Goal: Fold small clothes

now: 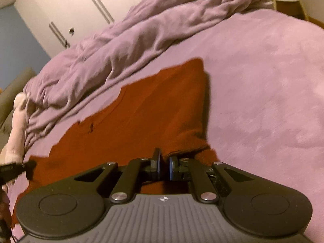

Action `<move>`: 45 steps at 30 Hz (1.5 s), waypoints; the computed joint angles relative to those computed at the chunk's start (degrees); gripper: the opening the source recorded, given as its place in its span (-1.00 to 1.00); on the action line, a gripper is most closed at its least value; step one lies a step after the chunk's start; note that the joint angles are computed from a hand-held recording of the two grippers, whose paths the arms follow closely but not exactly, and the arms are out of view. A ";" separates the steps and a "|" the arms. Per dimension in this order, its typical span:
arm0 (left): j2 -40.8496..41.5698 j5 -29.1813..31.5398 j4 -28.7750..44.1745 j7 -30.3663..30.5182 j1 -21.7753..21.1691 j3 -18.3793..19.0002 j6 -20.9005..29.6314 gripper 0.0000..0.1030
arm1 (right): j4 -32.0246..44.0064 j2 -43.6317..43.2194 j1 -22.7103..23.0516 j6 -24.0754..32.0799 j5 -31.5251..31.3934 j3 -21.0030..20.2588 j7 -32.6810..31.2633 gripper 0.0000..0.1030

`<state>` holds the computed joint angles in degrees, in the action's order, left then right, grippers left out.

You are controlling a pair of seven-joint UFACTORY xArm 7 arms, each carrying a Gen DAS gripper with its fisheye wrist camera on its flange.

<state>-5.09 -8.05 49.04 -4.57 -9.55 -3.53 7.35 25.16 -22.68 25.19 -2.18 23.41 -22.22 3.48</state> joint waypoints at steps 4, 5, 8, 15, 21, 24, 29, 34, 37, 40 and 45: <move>0.22 -0.13 -0.58 1.05 0.33 0.33 2.53 -0.89 | -1.09 -3.52 0.64 1.93 0.85 -2.18 -1.21 -0.76; 0.10 -1.33 -1.09 2.33 0.10 0.67 2.31 -0.89 | -1.70 -4.30 -0.88 1.81 0.67 -0.88 -1.06 -0.75; 0.05 -5.06 -1.71 4.30 -0.24 1.40 2.51 -0.89 | -2.78 -5.56 -4.70 1.27 -0.51 2.40 -0.32 -0.75; -1.52 -12.34 -2.44 10.88 -1.36 2.41 4.80 -0.84 | -1.69 -2.17 -15.39 3.60 -6.74 12.79 2.65 -0.83; -2.98 -18.41 -3.16 16.93 -2.57 3.29 6.92 -0.78 | -2.18 -6.57 -22.93 7.81 -12.52 20.54 7.75 -0.76; -3.59 -25.08 -3.34 21.59 -4.14 4.65 7.77 -0.67 | -2.16 -8.60 -24.36 8.33 -15.34 22.43 9.22 -0.75; -3.14 -25.56 -3.42 20.89 -3.87 3.19 7.64 -0.54 | 0.90 -5.44 -24.92 7.82 -19.88 25.44 9.82 -0.75; -3.26 -26.27 -3.95 21.00 -4.39 2.81 6.90 -0.43 | 4.07 -1.14 -42.22 7.65 -34.49 41.81 17.96 -0.75; -3.51 -32.26 -4.15 25.41 -5.89 4.09 7.27 -0.28 | 4.82 0.31 -45.41 10.19 -39.59 43.76 20.10 -0.81; -4.09 -38.48 -4.37 29.64 -6.71 4.92 8.11 0.17 | 4.65 1.63 -47.44 8.54 -46.56 44.47 19.42 -0.87; -9.30 -39.50 -8.04 25.64 -4.93 5.81 10.04 0.49 | 7.65 2.08 -38.57 15.20 -44.68 37.15 16.36 -0.75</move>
